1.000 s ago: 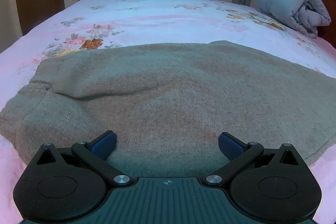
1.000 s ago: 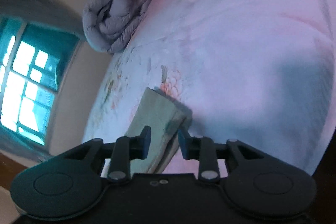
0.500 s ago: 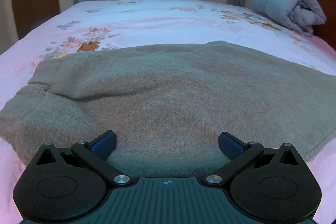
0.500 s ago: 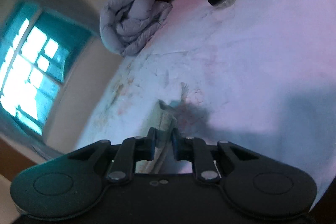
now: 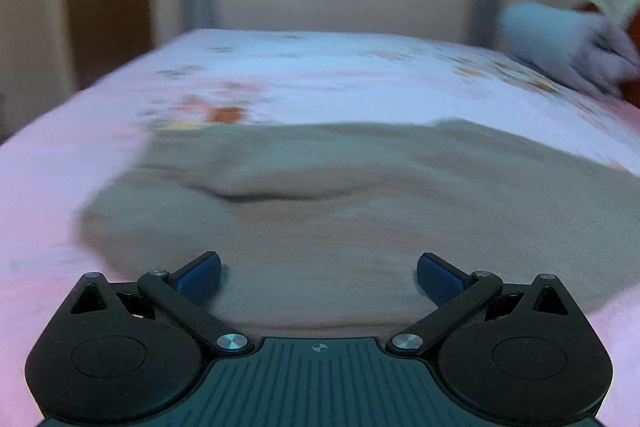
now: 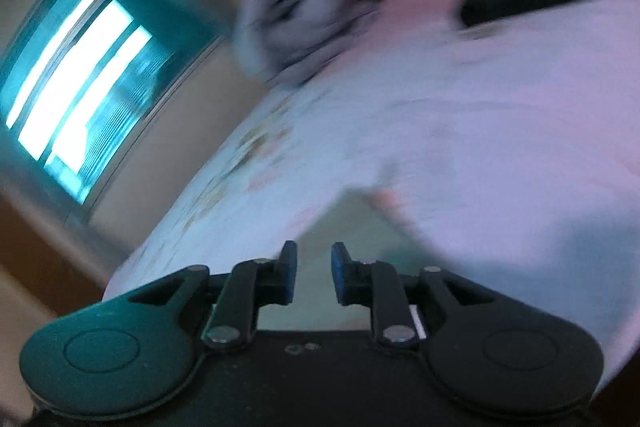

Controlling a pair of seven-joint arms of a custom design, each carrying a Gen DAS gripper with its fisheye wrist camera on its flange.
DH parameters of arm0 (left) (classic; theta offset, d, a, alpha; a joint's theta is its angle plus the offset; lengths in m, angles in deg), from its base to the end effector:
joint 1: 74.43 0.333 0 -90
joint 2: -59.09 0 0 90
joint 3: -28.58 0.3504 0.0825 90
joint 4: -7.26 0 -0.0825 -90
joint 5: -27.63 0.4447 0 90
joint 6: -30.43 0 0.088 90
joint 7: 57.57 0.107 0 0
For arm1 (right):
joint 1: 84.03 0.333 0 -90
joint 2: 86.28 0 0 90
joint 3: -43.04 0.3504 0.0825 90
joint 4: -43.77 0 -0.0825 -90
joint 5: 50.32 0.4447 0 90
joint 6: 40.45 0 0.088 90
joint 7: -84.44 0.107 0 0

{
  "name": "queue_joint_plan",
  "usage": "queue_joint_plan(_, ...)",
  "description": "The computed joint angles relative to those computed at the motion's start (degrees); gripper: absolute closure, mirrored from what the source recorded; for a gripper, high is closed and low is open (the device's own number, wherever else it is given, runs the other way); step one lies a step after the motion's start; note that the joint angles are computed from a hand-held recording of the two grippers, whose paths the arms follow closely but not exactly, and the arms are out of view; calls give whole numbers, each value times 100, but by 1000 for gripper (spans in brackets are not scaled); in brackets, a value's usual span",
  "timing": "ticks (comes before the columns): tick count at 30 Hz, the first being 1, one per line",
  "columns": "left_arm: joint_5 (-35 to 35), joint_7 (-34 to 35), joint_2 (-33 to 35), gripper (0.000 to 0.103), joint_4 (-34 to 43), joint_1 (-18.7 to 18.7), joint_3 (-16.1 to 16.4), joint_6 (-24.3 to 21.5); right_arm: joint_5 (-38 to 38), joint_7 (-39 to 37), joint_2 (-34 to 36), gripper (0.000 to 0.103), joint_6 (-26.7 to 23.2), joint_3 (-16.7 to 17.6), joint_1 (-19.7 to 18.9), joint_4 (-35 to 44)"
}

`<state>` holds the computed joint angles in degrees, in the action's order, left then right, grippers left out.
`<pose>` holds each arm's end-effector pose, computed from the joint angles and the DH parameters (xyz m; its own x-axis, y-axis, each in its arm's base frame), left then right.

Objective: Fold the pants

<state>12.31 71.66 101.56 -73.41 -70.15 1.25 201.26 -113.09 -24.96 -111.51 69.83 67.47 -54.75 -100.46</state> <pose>0.8251 -0.2050 0.3933 -0.5467 -0.8373 0.0023 -0.4867 0.3155 -0.8146 0.3109 0.3245 0.4494 -0.6216 -0.4342 -0.6520 0.1629 0.7426 -0.6497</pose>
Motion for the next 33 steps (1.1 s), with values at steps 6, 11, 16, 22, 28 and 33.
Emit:
queue_joint_plan(6,686,-2609,-157,0,354,-1247,2125,-59,-1760,-1329,1212,85,2423,-910,-654,1275)
queue_joint_plan(11,441,-3264,-6,0,627,-1196,2220,-110,-2390,-2709,3279,83,5208,-1750,-1038,3531)
queue_joint_plan(16,916,-4176,241,0,943,-1494,2714,-287,519,-6503,5125,81,5663,-1323,-1578,5429)
queue_joint_plan(22,1043,-5108,439,0,1109,-1412,2613,-475,2082,-9535,6533,77,5187,-354,-2024,6791)
queue_joint_plan(28,1431,-5476,753,0,1508,-1337,2411,-382,2474,-9890,7035,72,5675,-528,-1897,7446)
queue_joint_plan(33,1675,-5664,946,15,1846,-1337,2289,-594,3373,-11621,7701,63,4782,317,-2169,8338)
